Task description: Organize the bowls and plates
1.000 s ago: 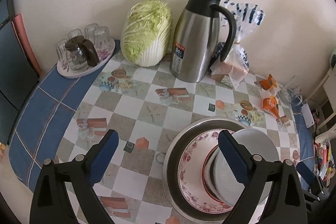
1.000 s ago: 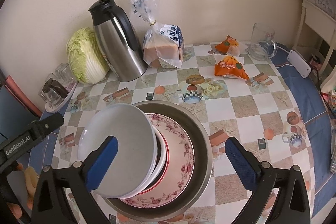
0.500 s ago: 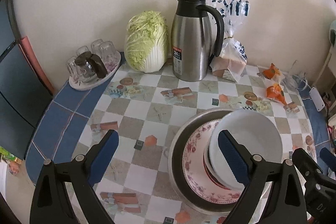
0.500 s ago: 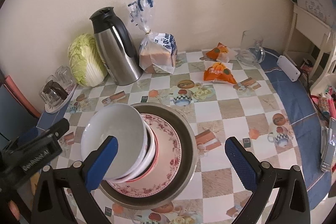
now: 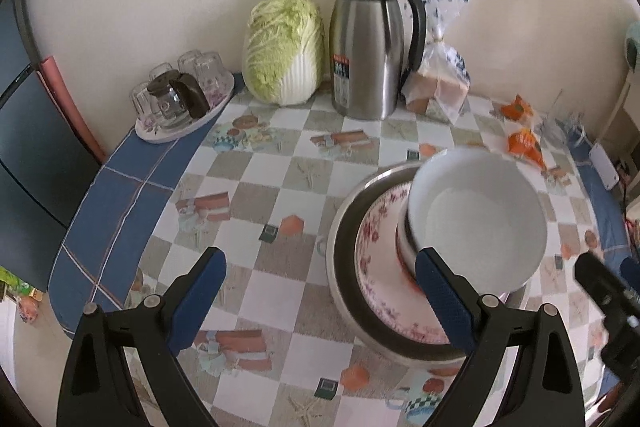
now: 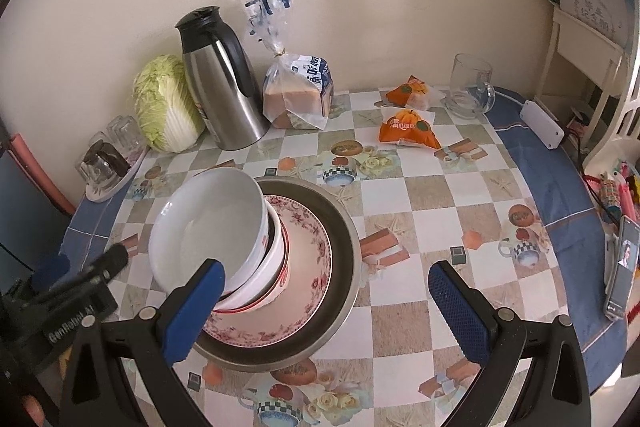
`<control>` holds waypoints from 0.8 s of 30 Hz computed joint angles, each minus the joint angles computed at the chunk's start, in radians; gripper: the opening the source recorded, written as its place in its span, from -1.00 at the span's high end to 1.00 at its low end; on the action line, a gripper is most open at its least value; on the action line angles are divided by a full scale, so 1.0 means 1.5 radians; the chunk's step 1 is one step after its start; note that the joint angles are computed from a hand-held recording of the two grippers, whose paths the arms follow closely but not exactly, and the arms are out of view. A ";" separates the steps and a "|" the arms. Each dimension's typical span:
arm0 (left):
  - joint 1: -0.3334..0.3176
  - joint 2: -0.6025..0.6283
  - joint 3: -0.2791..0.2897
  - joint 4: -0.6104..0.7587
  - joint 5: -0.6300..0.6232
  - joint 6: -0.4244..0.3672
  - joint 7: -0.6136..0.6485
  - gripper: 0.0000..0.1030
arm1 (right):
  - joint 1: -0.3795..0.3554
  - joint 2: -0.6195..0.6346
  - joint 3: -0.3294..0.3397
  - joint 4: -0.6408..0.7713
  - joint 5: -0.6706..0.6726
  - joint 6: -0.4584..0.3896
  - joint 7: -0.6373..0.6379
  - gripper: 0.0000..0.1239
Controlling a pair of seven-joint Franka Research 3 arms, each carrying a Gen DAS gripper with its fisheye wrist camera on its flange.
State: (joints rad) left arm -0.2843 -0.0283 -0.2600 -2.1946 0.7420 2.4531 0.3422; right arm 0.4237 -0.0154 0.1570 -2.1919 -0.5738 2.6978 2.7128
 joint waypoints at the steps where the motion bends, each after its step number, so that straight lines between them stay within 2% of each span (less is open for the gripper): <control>1: 0.000 -0.001 0.000 -0.002 -0.004 -0.002 0.002 -0.86 | 0.000 -0.003 0.000 -0.004 -0.003 0.001 0.004 -0.66; 9: 0.002 -0.019 -0.001 -0.031 -0.028 0.011 0.004 -0.86 | -0.002 -0.015 0.010 -0.024 -0.018 -0.002 0.021 -0.66; 24: 0.009 -0.041 -0.004 -0.067 -0.060 0.005 0.015 -0.86 | 0.010 -0.005 0.014 -0.037 -0.020 -0.003 0.024 -0.66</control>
